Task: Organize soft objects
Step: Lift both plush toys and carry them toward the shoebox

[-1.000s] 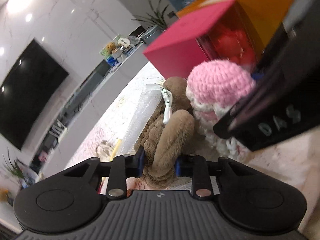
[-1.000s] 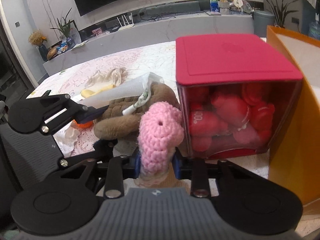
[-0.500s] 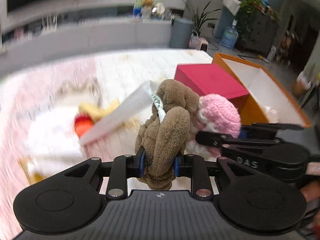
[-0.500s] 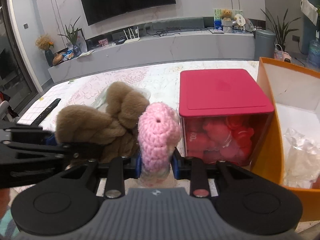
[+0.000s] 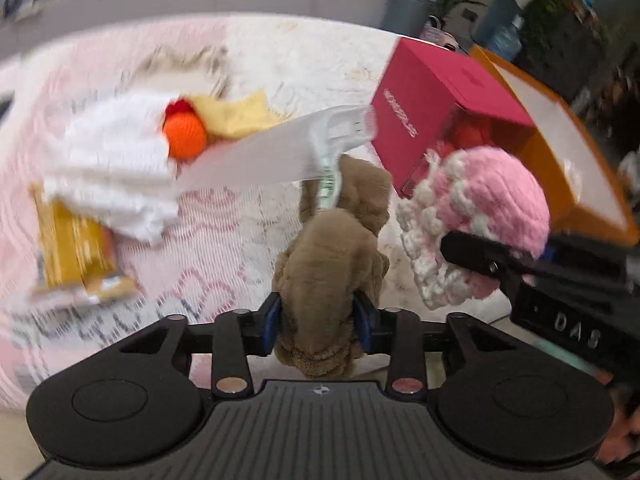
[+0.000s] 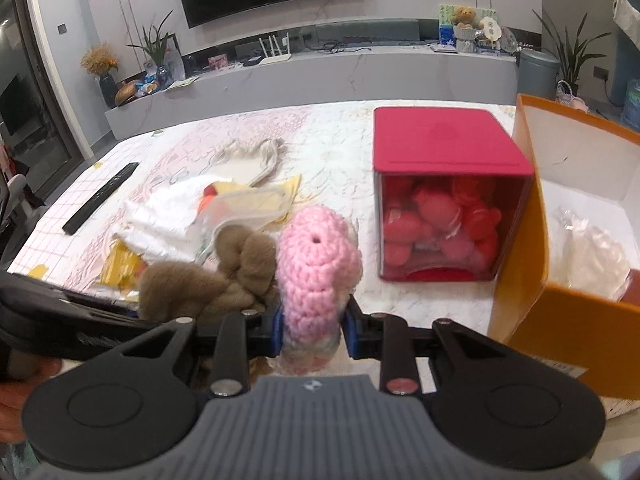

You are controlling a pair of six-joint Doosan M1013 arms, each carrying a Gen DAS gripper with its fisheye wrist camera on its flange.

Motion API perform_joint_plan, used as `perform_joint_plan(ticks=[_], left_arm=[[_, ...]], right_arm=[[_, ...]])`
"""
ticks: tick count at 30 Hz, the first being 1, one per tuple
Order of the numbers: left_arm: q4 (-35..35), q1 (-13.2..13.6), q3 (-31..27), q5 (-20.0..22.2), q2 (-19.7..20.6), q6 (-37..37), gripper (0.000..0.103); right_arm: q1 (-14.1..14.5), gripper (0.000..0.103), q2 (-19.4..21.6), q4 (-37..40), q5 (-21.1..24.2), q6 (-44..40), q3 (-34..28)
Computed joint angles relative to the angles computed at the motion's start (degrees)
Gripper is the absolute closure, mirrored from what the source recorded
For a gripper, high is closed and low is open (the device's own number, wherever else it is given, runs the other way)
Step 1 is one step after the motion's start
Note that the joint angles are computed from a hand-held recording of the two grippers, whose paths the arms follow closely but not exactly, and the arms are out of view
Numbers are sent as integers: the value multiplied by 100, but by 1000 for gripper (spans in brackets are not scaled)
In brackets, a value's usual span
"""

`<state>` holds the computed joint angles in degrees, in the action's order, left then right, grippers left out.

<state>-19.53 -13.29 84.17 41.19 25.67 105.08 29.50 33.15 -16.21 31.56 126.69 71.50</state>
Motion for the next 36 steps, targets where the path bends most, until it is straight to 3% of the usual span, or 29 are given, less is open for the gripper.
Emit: perform_joint_plan(ticks=[4, 7, 8, 9, 13, 16, 22, 27, 29, 34, 36], left_arm=[[108, -59, 158, -243, -94, 318, 35], [182, -49, 87, -235, -3, 167, 32], [254, -50, 53, -212, 41, 32, 33], [290, -46, 0, -153, 96, -49, 46], [92, 3, 9, -193, 84, 161, 68], [531, 3, 25, -270, -42, -4, 71], [2775, -170, 257, -1000, -430, -1088, 72], [2374, -112, 367, -1546, -651, -620, 72], [2524, -143, 391, -1682, -695, -743, 72], [3208, -219, 300, -1527, -594, -1434, 72], [3168, -205, 336, -1508, -602, -1458, 72]], right_arm=[[39, 75, 12, -138, 10, 53, -40], [29, 75, 26, -38, -19, -125, -88], [18, 75, 39, 107, -19, -259, -111], [11, 75, 60, 226, 1, -357, -143], [27, 75, 115, 208, 92, -389, -207], [28, 75, 129, 181, 147, -398, -231], [58, 75, 172, 153, 160, -486, -343], [91, 75, 192, 243, 85, -597, -411], [101, 75, 179, 238, 57, -589, -410], [95, 75, 104, 86, -32, -463, -343], [84, 75, 58, 68, -63, -401, -303]])
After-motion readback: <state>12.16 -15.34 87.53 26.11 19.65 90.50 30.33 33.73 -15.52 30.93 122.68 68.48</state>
